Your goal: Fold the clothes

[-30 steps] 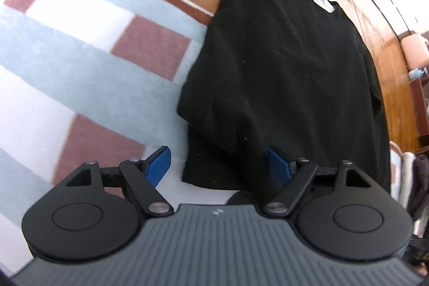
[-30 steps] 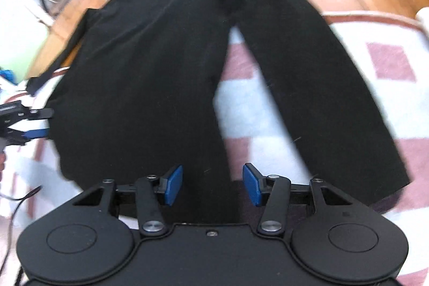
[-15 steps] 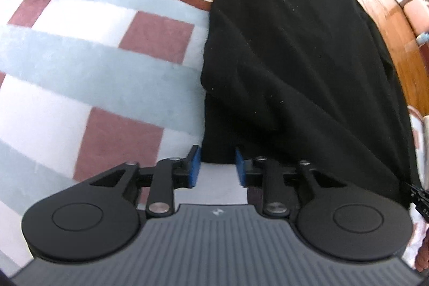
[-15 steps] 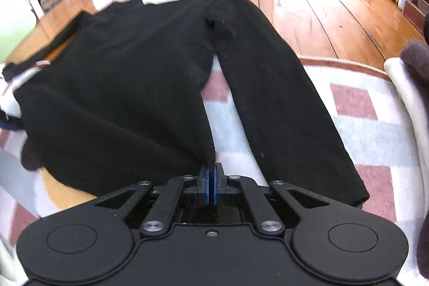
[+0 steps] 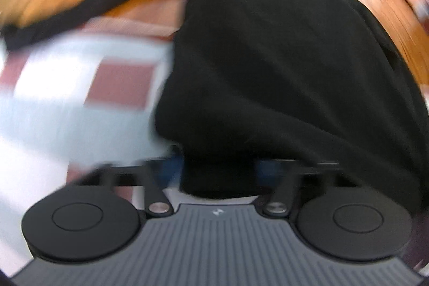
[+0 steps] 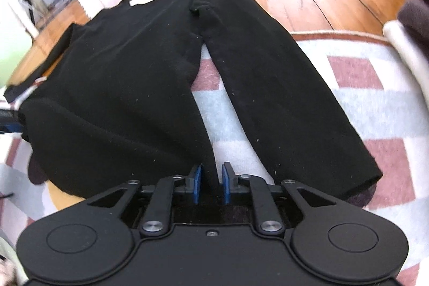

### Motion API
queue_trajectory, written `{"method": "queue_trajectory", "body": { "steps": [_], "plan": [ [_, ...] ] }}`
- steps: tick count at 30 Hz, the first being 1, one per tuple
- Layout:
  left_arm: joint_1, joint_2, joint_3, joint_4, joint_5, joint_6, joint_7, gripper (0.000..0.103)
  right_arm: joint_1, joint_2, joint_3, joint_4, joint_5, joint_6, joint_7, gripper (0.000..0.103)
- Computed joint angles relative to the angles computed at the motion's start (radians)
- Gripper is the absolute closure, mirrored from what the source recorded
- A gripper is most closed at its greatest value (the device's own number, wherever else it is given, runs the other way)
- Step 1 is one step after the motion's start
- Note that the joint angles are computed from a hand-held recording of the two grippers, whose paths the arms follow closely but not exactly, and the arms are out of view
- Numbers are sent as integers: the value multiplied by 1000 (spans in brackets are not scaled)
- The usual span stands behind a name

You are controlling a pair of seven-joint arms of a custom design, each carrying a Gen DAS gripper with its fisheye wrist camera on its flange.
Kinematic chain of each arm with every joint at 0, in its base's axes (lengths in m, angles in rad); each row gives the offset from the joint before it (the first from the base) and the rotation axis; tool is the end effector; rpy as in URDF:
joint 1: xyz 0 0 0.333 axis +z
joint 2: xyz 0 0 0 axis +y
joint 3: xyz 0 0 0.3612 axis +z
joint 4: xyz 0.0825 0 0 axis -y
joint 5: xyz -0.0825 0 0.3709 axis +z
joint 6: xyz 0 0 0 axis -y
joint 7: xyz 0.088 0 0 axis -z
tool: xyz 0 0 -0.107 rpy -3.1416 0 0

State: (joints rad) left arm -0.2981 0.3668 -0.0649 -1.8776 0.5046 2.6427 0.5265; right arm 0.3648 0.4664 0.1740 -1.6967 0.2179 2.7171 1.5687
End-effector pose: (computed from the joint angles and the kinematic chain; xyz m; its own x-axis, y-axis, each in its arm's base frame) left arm 0.6221 -0.2448 0.4074 0.2664 -0.9596 0.0907 -0.8401 -0.2772 -0.4663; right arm 0.6325 0.3441 0.4380 0.3751 -0.8913 -0.2545 -0.8414 -0.2122 -0.4969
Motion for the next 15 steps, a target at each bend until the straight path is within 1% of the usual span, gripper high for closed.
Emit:
{"method": "queue_trajectory", "body": {
  "steps": [1,2,4,5,6,7,8,9,11,12,14,15],
  "plan": [
    [-14,8,7,16,31,-10,6,94,-6,3,6,5,13,-6,1,77],
    [-20,11,9,22,49,-3,10,95,-12,6,12,10,26,-12,1,76],
    [-51,-1,34,20,121,6,-31,95,-27,14,29,22,51,-23,-21,67],
    [-72,-14,49,22,176,-18,-53,95,-34,18,38,28,64,-28,-38,64],
    [-96,-35,60,23,248,-61,-67,95,-41,22,46,34,77,-34,-55,58],
    [-115,-62,63,15,322,-109,-73,95,-42,27,47,44,81,-44,-68,57],
    [-122,-98,58,-8,371,-132,-89,95,-31,33,35,63,64,-66,-69,57],
    [-114,-146,51,-52,396,-118,-121,95,-20,40,24,83,47,-88,-71,57],
    [-83,-240,38,-145,416,-70,-206,95,-2,54,5,124,13,-133,-75,57],
    [-67,-280,30,-186,404,-71,-233,95,6,56,-4,134,-2,-144,-74,57],
    [-45,-320,-1,-229,335,-158,-183,94,15,27,-12,91,-12,-108,-69,52],
    [-36,-315,-19,-235,284,-227,-129,94,9,17,-5,72,0,-102,-74,47]
  ]
}}
